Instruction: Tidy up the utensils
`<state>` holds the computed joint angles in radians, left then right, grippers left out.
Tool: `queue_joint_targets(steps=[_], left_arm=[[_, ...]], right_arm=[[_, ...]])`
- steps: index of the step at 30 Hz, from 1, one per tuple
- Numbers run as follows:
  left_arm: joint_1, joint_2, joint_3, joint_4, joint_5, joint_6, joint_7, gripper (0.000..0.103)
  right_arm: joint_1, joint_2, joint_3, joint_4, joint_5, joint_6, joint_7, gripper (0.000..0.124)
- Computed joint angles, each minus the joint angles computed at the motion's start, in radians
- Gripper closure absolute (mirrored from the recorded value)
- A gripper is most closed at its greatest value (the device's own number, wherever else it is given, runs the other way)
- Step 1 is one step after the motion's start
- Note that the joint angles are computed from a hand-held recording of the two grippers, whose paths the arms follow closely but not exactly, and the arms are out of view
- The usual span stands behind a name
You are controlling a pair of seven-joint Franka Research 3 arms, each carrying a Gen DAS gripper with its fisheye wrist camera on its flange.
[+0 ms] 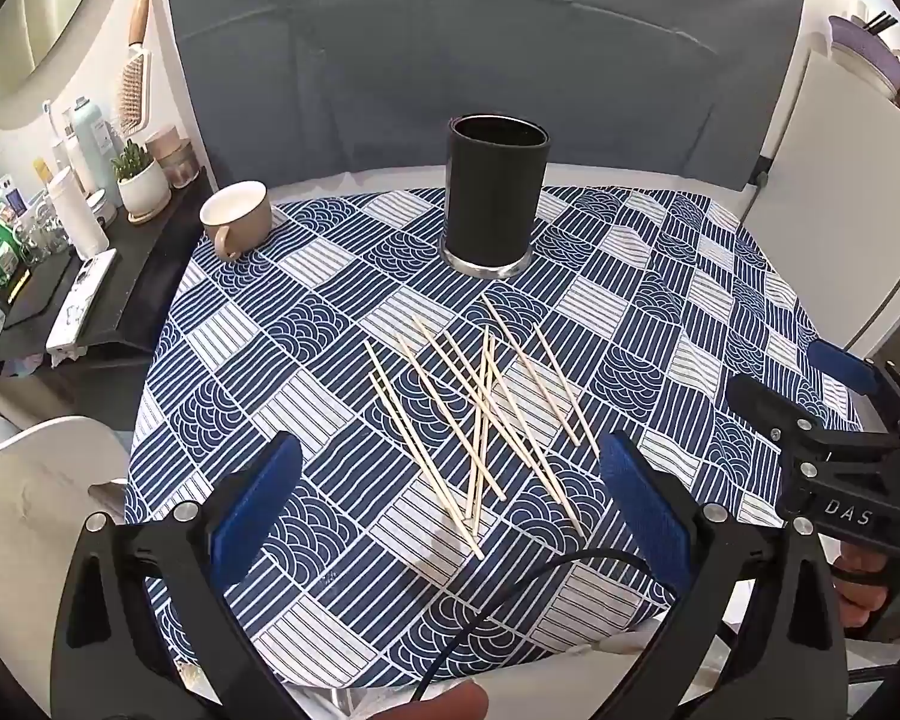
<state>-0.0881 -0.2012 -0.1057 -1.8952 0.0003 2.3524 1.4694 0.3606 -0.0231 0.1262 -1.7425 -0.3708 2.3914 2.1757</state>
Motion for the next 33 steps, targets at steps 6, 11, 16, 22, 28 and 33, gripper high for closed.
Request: queue_joint_targets(steps=[6,11,16,22,28,33], left_arm=[[0.0,0.0,-0.002,-0.003,0.001,-0.006,-0.012,0.006],[0.0,-0.003,-0.008,-0.007,0.023,-0.004,-0.03,0.006],[-0.003,-0.005,-0.009,-0.008,0.027,-0.009,-0.04,0.006],[-0.004,-0.006,-0.011,-0.01,0.035,-0.01,-0.057,0.006],[-0.006,-0.004,-0.014,-0.007,0.044,-0.014,-0.07,0.006],[-0.01,-0.007,-0.014,-0.011,0.042,-0.009,-0.072,0.006]], right_arm=[[-0.002,-0.001,-0.002,-0.006,0.018,0.005,-0.024,0.029],[-0.003,-0.002,-0.002,-0.005,0.001,0.0,-0.022,0.029],[-0.007,-0.011,-0.003,-0.019,0.015,0.011,-0.033,0.029],[-0.012,-0.017,-0.002,-0.027,0.019,0.025,-0.048,0.029],[-0.013,-0.012,-0.001,-0.022,0.028,0.027,-0.074,0.029],[-0.015,-0.013,-0.003,-0.026,0.035,0.035,-0.083,0.029]])
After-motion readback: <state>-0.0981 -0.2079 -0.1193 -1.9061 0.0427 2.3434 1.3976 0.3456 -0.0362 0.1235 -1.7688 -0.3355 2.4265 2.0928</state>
